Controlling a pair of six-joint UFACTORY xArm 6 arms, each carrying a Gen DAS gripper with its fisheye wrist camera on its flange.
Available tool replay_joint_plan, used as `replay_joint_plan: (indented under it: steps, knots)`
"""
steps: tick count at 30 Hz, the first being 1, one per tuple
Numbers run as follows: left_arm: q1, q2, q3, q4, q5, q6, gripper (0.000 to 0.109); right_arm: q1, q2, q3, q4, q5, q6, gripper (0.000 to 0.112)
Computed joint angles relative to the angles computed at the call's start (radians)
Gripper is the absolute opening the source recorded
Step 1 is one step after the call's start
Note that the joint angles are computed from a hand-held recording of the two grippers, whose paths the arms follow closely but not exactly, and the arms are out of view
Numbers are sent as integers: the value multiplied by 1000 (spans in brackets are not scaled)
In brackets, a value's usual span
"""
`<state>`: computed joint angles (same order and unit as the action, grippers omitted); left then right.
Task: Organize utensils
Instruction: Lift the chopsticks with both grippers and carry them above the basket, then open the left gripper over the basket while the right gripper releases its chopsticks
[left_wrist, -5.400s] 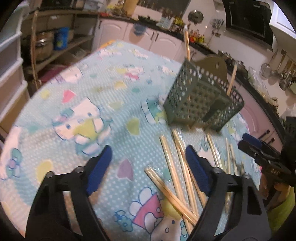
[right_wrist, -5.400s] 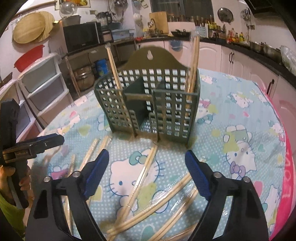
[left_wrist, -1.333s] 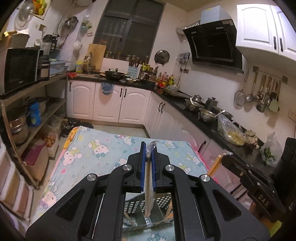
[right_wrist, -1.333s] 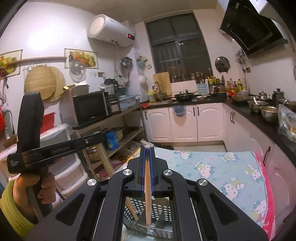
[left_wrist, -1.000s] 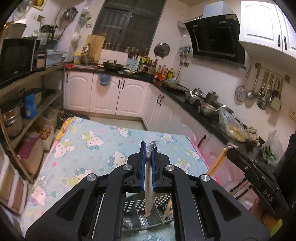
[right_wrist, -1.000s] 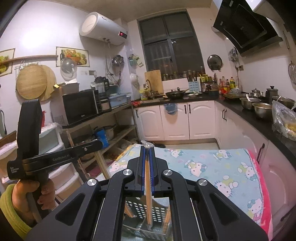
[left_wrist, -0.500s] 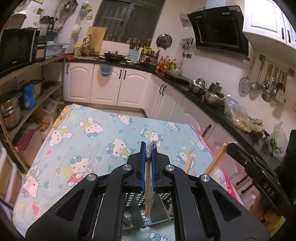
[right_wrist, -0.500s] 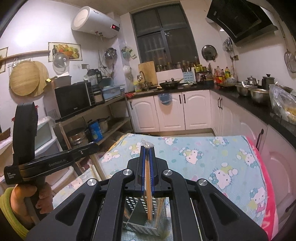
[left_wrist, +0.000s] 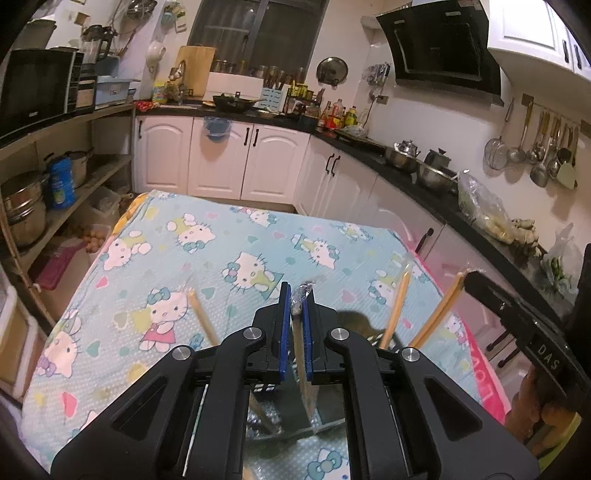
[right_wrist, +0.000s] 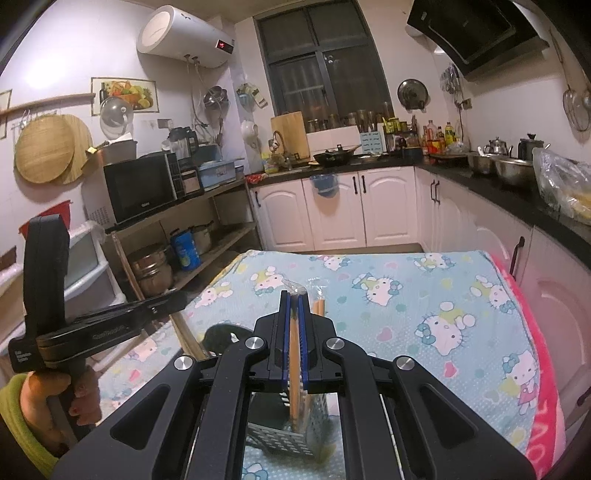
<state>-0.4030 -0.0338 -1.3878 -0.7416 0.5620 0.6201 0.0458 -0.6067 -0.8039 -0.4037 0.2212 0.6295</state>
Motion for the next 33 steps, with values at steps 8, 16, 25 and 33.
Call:
replay_joint_plan:
  steps: [8,16,25,33]
  knots:
    - [17,-53,74,-2,-9,24,9,14,14,27,110,-11,-87,5]
    - [27,-82,107,-15,4,16,25,27,10,32,201,17,-169,25]
    - [39,-160,176,-70,12,61,52,47,-38,63,126,45,-98,53]
    - [71,-262,262,-125,13,107,83,88,-85,94,32,75,-2,73]
